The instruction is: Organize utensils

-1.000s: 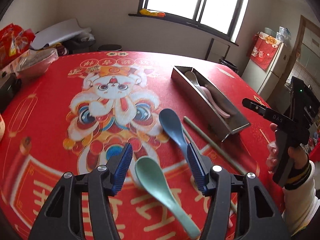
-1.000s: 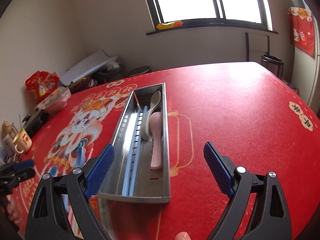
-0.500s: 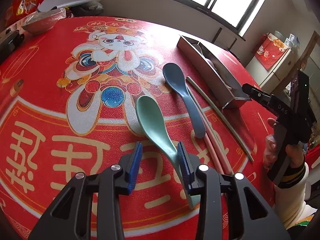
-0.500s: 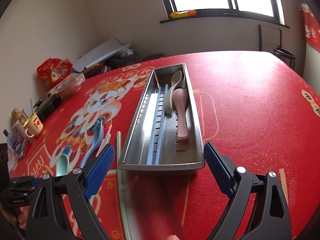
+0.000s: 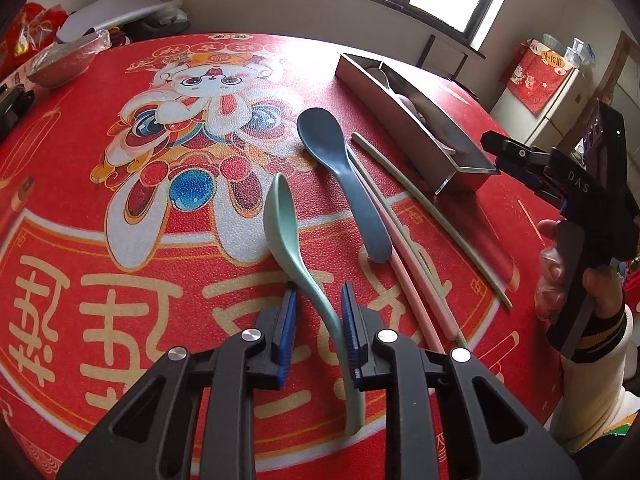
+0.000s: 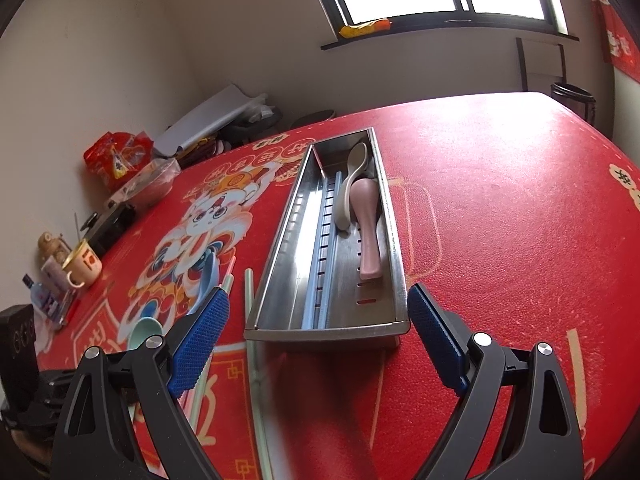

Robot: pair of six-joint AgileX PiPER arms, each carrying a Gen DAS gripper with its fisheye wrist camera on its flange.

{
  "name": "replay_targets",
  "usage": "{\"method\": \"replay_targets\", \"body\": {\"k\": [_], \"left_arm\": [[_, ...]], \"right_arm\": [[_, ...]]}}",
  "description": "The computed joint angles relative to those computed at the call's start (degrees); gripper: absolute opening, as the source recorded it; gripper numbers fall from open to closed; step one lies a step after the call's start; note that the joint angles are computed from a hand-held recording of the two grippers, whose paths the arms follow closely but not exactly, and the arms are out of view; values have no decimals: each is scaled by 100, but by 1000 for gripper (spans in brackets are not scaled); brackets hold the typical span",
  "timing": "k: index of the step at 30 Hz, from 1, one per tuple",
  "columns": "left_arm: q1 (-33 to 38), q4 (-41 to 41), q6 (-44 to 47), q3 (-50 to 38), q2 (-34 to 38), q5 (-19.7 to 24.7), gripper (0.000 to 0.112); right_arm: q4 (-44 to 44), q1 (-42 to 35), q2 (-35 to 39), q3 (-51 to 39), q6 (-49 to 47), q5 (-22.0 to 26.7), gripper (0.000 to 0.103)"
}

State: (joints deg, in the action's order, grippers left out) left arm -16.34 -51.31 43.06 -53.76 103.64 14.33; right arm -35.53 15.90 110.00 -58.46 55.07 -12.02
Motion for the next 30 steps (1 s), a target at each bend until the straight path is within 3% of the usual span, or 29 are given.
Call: {"method": "replay_targets", "body": {"k": [2, 8, 14, 21, 27, 30], "left_arm": [[30, -4, 68, -76, 48, 58, 7], [299, -180, 264, -477, 175, -199, 7], [584, -2227, 2329, -1100, 462, -134, 6], [895, -3278, 3293, -1710, 1133, 517, 7], [1018, -2932, 3163, -1715, 1153, 642, 7], [1049, -2096, 2289, -1948, 1376, 853, 7]], "right_arm": [[-100, -13, -13, 37, 91, -86, 88], [54, -86, -52, 164, -100, -370, 88], [-315, -182, 38, 109, 259, -489, 88], [-609, -239, 150, 73, 376, -813, 88], [-488, -98, 184, -26, 169, -623, 87], [24, 18, 148, -19, -401, -494, 87]]}}
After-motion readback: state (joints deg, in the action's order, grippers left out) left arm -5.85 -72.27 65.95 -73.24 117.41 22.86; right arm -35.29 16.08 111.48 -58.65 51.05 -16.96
